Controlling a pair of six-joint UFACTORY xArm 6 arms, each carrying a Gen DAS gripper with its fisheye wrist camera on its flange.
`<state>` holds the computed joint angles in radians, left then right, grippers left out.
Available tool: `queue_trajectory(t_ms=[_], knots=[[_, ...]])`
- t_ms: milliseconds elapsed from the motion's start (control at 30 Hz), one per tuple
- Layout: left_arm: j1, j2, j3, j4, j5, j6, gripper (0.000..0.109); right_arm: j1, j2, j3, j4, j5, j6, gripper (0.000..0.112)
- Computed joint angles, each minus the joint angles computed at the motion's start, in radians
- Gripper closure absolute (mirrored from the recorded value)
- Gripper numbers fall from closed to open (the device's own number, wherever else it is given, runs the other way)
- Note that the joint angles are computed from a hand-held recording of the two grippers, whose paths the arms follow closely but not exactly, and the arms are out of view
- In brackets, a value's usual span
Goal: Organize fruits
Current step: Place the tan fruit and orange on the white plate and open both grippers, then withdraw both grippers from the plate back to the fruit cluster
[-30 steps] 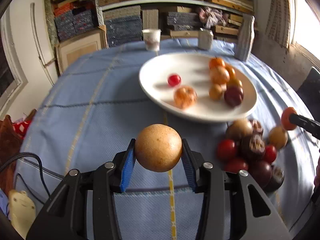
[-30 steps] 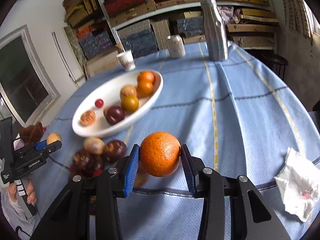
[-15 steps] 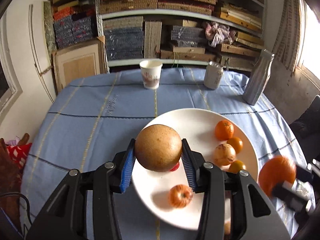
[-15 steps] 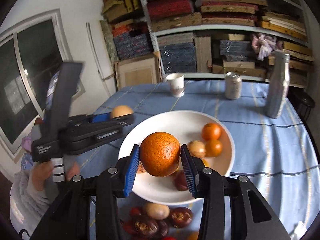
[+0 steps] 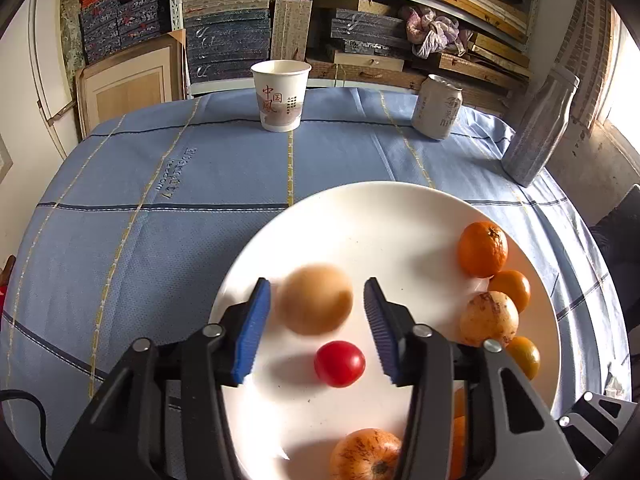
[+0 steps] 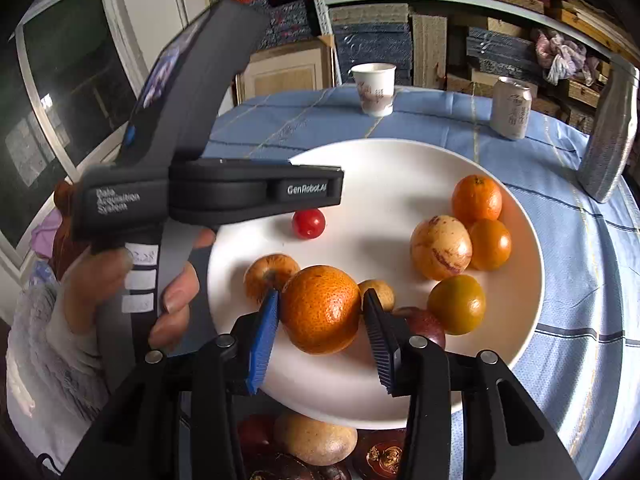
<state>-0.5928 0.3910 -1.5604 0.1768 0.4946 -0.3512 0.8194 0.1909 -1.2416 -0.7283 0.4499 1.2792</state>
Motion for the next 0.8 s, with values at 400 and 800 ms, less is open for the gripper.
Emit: queue_trajectory(t_ms=[400,800], knots=[[0.010,-0.333,0.327,0.305,-0.109,-0.281,0.019,0.112,-0.347,0.191,-0.515,0.161,0.463,0.039],[-0.087,-0.668,0.777,0.619,-0.065,-0.582,0.010,0.319,-0.589,0.542,-0.624,0.494,0.818,0.015]])
